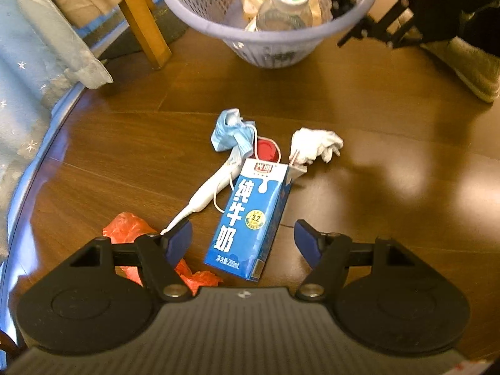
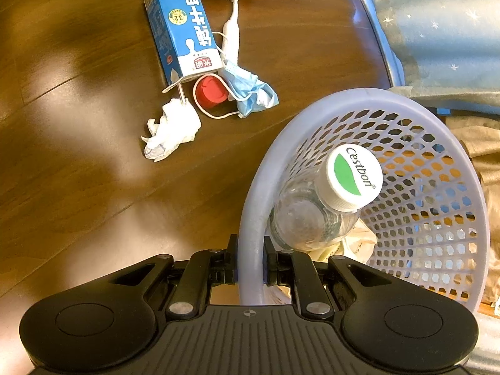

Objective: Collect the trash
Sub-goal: 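Move the left tool to the blue milk carton and close on it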

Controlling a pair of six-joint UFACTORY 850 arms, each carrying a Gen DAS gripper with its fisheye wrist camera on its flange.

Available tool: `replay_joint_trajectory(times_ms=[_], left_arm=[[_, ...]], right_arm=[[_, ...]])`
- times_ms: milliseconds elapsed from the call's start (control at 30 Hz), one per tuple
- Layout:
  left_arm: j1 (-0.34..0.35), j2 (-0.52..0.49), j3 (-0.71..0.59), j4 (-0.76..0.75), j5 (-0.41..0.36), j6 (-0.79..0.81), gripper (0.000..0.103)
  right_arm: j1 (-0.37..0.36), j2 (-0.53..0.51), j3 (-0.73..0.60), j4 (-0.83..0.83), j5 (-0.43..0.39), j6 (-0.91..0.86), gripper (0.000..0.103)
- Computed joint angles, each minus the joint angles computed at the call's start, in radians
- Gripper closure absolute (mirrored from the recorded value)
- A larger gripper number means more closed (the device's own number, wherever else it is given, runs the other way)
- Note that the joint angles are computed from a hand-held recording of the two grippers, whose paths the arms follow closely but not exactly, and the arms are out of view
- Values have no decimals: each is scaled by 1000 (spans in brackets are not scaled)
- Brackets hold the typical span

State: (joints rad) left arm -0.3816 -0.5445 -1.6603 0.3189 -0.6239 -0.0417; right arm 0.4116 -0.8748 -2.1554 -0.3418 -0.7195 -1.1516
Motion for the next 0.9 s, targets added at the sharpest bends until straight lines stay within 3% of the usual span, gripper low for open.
replay_joint_trajectory(times_ms=[633,900], left_arm=[[37,-185,-196,-160,-124,173,36],[44,-194,-200,-176,-137,171,48]], right_arm=[[0,-4,-9,16,-8,-10,93],[-2,-1,-4,15,-4,-12,92]])
